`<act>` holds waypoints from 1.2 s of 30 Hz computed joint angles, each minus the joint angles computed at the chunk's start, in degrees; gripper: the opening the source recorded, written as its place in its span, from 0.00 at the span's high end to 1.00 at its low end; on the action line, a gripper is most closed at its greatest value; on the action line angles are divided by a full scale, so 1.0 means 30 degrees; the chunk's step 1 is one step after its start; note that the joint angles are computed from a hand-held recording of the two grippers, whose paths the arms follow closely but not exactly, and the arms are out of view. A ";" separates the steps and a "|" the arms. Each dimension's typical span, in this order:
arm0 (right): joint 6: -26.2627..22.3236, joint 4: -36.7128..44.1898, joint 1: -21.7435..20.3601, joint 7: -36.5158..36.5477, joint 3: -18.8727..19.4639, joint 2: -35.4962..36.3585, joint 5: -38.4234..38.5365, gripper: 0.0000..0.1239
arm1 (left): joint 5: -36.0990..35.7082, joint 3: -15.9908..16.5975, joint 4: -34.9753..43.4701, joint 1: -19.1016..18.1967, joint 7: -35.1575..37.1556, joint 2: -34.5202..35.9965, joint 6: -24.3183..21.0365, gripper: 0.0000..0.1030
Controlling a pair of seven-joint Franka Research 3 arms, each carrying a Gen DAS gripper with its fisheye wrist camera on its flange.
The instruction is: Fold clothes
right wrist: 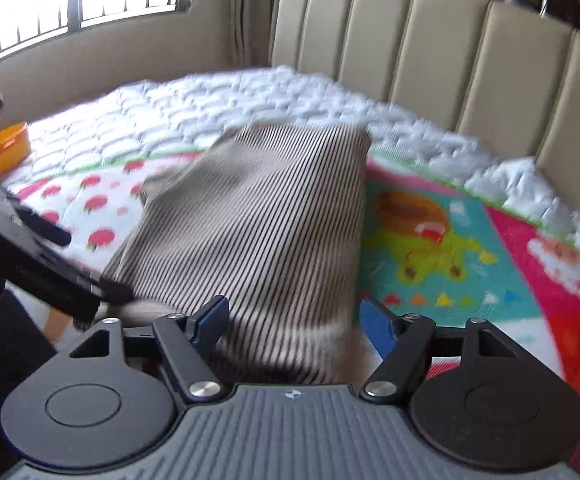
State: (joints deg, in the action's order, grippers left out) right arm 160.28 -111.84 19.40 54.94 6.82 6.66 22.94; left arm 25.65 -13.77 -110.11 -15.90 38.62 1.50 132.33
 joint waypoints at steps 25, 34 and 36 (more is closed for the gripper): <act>-0.1603 0.0312 0.0132 0.3689 -0.0412 0.0480 -0.2982 0.17 | 0.0188 -0.0007 0.0052 -0.0051 -0.0222 0.0059 -0.0020 0.00; -0.1793 0.0581 0.0082 0.3430 -0.0376 0.0654 -0.3081 0.17 | 0.0168 -0.0018 0.0018 -0.0071 -0.0287 0.0050 -0.0007 0.00; -0.1730 0.0547 0.0088 0.3406 -0.0379 0.0650 -0.3076 0.17 | 0.0155 -0.0016 0.0015 -0.0069 -0.0277 0.0050 -0.0007 0.00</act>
